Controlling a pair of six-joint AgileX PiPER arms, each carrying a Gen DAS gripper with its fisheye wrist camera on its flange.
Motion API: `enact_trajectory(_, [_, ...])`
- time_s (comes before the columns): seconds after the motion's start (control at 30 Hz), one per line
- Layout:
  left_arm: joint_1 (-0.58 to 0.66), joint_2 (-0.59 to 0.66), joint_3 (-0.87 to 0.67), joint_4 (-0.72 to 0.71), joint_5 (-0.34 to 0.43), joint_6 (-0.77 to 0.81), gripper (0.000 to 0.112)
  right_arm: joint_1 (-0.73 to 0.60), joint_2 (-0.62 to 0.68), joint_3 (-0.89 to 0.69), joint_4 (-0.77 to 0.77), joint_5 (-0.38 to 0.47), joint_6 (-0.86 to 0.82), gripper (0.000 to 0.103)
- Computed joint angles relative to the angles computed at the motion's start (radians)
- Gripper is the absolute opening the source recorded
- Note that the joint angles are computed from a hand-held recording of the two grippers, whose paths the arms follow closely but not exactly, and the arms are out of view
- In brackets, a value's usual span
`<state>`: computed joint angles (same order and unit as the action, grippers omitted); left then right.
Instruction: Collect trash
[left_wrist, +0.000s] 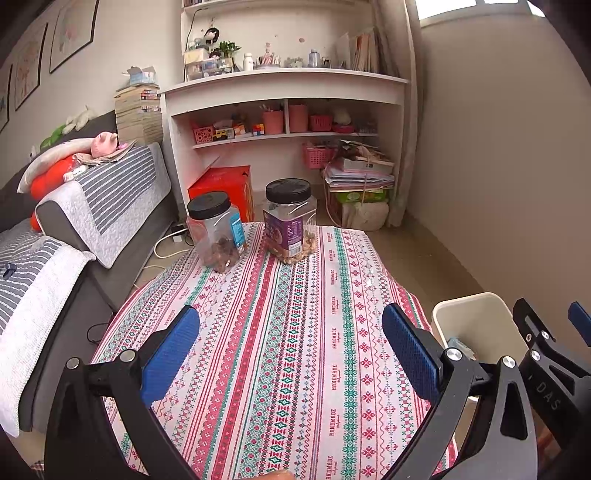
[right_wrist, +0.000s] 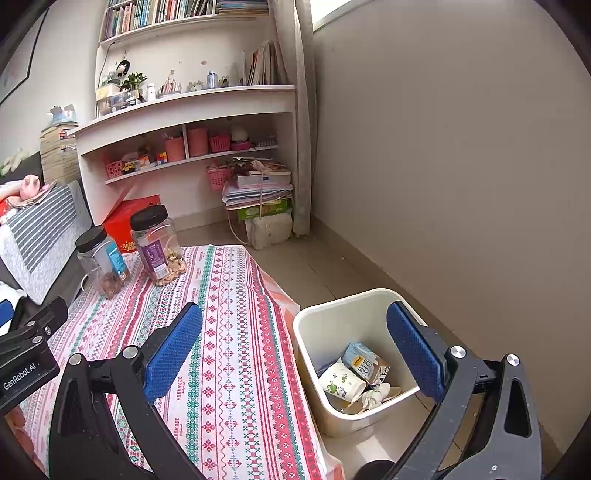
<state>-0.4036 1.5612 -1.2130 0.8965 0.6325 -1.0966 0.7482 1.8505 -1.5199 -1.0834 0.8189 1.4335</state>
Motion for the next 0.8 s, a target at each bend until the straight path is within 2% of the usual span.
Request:
enact_trajectory(0.63, [-0.022,0.012,-0.007,0.028,0.021,-0.023,0.096,-0.018,0.008,-0.02,0.071,-0.009,-0.089,0.096])
enact_trajectory(0.8, [-0.032,-0.003,0.025,0.096,0.003,-0.077,0.096,-0.025,0.01,-0.029,0.1,-0.014,-0.118,0.096])
